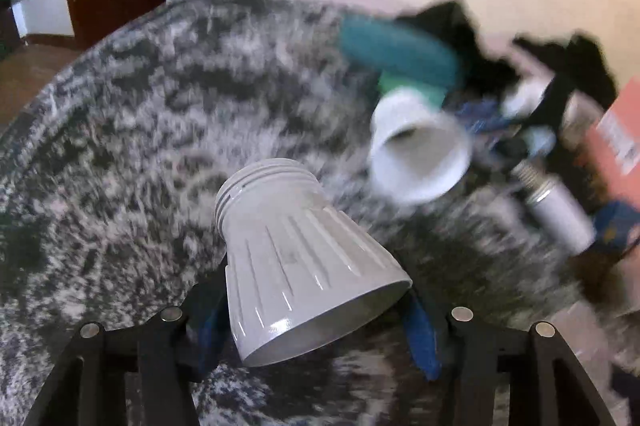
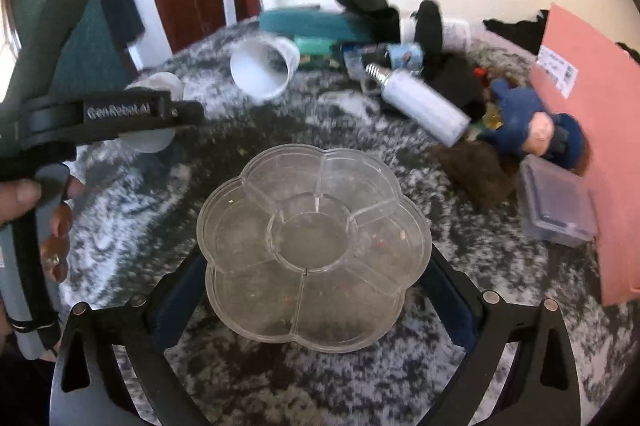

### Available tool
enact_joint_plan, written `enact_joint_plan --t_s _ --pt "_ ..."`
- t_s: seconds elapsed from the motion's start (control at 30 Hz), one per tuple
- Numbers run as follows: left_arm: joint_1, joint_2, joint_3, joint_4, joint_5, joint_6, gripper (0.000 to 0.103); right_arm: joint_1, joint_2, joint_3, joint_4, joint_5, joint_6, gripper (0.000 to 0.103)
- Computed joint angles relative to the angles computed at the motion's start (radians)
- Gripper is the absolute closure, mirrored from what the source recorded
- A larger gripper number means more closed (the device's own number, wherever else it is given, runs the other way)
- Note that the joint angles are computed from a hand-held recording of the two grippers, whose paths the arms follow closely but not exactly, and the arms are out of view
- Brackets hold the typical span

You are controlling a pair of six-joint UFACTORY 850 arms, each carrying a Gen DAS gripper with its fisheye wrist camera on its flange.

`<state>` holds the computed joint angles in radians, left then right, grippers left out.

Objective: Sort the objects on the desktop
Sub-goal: 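Carry both items over the pink box and release them inside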

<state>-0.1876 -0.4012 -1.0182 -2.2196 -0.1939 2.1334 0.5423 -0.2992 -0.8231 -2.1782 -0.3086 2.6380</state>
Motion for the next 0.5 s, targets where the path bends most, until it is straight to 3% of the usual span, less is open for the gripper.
enact_joint_plan --t_s 0.1,0.23,0.37,0.5 --pt "-0.017 0.101 0.063 -0.187 -0.033 0.210 0.041 0.026 0.071 0.041 -0.028 -0.059 0.019 0.002" --pt "-0.045 0.207 0.119 -0.275 -0.065 0.321 0.041 0.065 0.189 0.101 -0.008 -0.173 -0.008 0.001" --pt "-0.078 0.289 0.150 -0.260 -0.087 0.305 0.041 0.095 0.341 0.181 0.078 -0.295 -0.073 0.001" --pt "-0.140 0.349 0.164 -0.232 -0.119 0.292 0.041 0.079 0.518 0.254 0.174 -0.392 -0.139 0.001"
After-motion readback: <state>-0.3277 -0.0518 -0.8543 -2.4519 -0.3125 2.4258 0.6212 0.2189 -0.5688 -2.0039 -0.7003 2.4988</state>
